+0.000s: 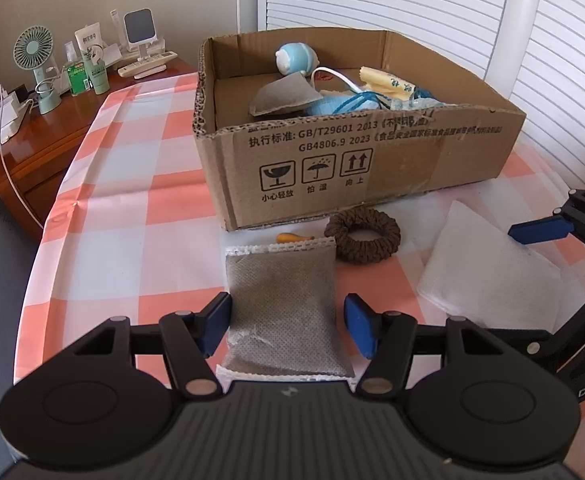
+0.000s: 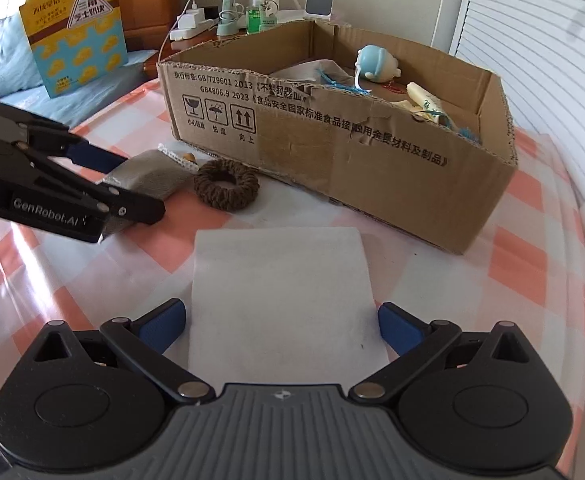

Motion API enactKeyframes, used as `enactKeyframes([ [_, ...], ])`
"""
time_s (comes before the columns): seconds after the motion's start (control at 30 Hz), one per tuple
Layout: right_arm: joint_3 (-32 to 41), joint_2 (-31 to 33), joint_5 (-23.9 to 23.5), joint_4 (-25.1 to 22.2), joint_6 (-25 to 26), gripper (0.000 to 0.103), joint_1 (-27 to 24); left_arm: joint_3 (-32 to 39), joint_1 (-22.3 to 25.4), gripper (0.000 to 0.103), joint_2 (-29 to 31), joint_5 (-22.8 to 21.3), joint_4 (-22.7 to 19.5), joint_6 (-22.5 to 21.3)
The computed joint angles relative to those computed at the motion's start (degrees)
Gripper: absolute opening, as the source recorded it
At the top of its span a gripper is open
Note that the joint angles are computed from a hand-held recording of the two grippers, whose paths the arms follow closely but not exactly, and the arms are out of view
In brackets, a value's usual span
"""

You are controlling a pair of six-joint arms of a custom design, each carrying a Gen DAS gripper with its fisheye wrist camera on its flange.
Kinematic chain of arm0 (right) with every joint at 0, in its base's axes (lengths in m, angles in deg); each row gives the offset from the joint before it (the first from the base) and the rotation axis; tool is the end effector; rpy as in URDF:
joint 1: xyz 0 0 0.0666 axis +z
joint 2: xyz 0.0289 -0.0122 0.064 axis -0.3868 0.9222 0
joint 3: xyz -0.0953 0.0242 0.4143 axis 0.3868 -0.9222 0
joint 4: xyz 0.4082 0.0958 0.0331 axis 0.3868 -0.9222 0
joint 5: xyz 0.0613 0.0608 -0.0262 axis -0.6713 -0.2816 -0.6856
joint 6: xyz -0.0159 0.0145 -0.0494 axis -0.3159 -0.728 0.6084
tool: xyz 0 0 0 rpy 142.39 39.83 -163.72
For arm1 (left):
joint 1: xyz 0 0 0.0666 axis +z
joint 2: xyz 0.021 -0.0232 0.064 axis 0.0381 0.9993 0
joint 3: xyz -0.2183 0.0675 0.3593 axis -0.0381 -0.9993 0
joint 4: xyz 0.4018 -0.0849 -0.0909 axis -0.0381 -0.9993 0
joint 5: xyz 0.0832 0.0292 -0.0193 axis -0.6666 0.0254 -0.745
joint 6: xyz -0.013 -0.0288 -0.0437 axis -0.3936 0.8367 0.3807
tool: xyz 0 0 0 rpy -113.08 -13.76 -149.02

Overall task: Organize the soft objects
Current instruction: 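Grasp the grey sachet with left gripper while right pinches the white tissue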

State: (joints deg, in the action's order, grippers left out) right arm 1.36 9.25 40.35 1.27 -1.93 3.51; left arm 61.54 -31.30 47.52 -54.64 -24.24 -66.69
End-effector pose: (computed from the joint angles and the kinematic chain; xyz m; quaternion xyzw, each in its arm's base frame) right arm 0.4418 0.2126 0.4404 -0.1323 0.9384 0.0364 0.3172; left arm 0.5165 -0.3426 0.4594 0.2589 0.9095 -0.1031 0.3083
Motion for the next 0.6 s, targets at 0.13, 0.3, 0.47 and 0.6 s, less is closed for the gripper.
enactKeyframes([
  [0.13, -0.16, -0.09, 0.39, 0.42, 0.24, 0.101, 0.39, -0.25, 0.06, 0.061, -0.15, 0.25, 0.28, -0.45],
  [0.3, -0.87, -1.43, 1.61, 0.63, -1.09, 0.080, 1.25, -0.53, 0.18, 0.061, -0.37, 0.69, 0.41, -0.85],
  [0.47, -1.14, -2.22, 3.03, 0.25, -2.81, 0.060, 2.29, -1.70, 0.25, 0.048, -1.30, 2.01, 1.17, -2.22],
  [0.6, -1.26, -2.70, 4.45, -0.24, -3.47, 0.054, 2.89, -2.16, 0.63, 0.041, -1.95, 3.82, 0.86, -2.14],
])
